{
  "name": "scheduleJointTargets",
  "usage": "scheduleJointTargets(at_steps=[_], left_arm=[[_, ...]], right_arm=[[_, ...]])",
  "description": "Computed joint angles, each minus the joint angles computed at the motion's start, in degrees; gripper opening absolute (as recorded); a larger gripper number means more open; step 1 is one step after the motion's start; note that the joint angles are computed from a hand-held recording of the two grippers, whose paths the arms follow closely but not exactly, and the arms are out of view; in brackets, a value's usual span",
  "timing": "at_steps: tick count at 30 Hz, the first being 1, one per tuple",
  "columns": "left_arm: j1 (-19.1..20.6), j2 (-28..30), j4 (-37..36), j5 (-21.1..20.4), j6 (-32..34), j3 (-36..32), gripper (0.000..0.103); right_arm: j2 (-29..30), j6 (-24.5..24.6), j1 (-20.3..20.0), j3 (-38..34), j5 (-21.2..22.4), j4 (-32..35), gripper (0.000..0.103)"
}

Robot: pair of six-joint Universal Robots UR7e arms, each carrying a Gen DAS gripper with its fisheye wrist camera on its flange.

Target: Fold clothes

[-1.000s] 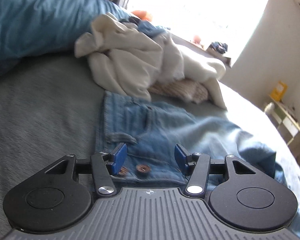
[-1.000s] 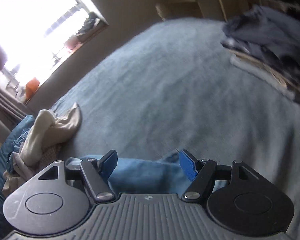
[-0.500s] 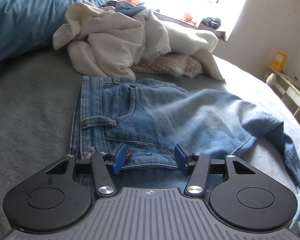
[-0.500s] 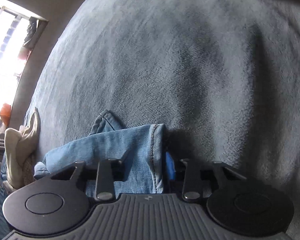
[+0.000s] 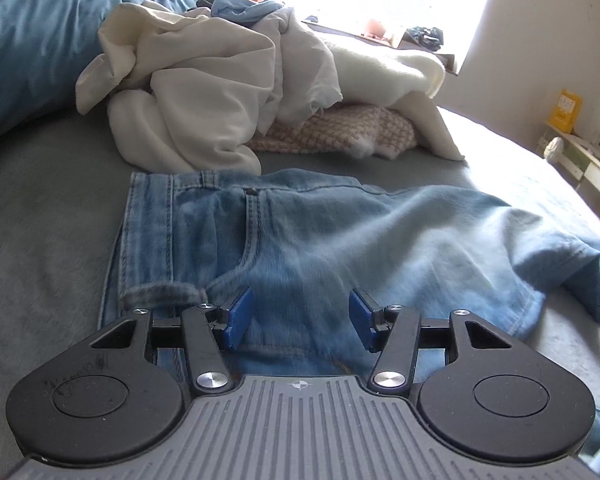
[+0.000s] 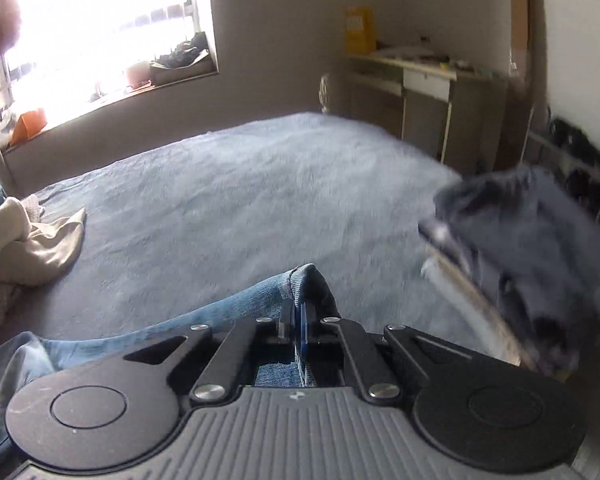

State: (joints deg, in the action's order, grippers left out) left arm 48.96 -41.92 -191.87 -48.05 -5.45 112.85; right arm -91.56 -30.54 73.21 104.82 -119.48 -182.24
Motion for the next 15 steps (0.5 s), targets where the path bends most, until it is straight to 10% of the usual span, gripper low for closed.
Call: scheduleJointTargets(at_steps=[5, 15], left_arm=[[1.11, 2.25, 2.06, 0.45, 1.74, -4.18, 0.053], [2.42, 5.0, 7.09, 0.94, 5.86, -10.12, 0.053]], right_arm=[[12.14, -13.88, 3.67, -15.91, -5.47, -2.82, 0.002], [32.1, -25.52, 2.78, -40.56, -14.23, -1.41, 0.002]])
